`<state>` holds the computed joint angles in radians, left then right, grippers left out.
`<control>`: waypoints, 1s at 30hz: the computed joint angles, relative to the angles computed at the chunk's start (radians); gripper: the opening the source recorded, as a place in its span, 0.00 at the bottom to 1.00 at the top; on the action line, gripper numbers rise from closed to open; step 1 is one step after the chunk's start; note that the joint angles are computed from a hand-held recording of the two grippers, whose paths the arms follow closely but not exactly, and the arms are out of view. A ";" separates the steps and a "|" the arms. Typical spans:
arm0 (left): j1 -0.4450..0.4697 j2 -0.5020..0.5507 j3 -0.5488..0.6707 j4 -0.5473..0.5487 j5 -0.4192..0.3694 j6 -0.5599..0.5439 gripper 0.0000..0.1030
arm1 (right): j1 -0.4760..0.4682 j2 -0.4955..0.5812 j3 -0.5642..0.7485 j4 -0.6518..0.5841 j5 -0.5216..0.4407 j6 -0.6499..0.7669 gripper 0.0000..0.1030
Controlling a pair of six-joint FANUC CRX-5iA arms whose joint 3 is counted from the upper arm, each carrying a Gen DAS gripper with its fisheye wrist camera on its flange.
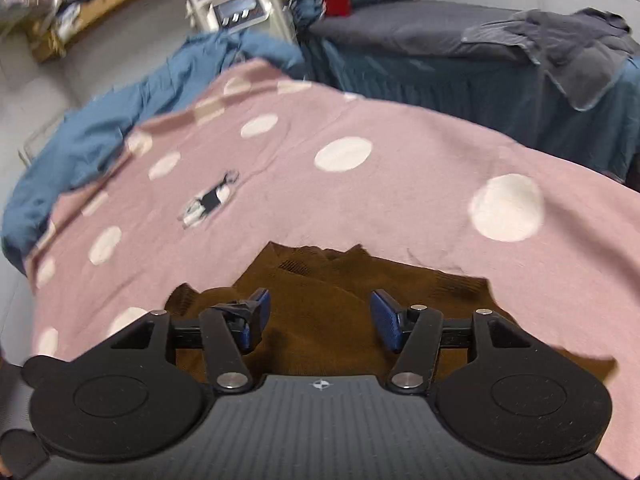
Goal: Fold small clothes
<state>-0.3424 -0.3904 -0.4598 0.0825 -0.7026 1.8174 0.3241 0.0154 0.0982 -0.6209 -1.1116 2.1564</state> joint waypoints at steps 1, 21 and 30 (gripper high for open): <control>0.002 -0.005 -0.007 0.005 0.010 0.000 0.07 | 0.028 0.009 -0.003 0.041 0.008 -0.015 0.73; 0.047 -0.153 0.001 -0.097 -0.162 0.211 0.83 | 0.093 -0.150 -0.151 0.065 0.272 -0.080 1.00; 0.117 -0.363 -0.301 0.298 0.041 0.166 0.86 | -0.336 -0.189 -0.146 -0.232 -0.104 -0.010 1.00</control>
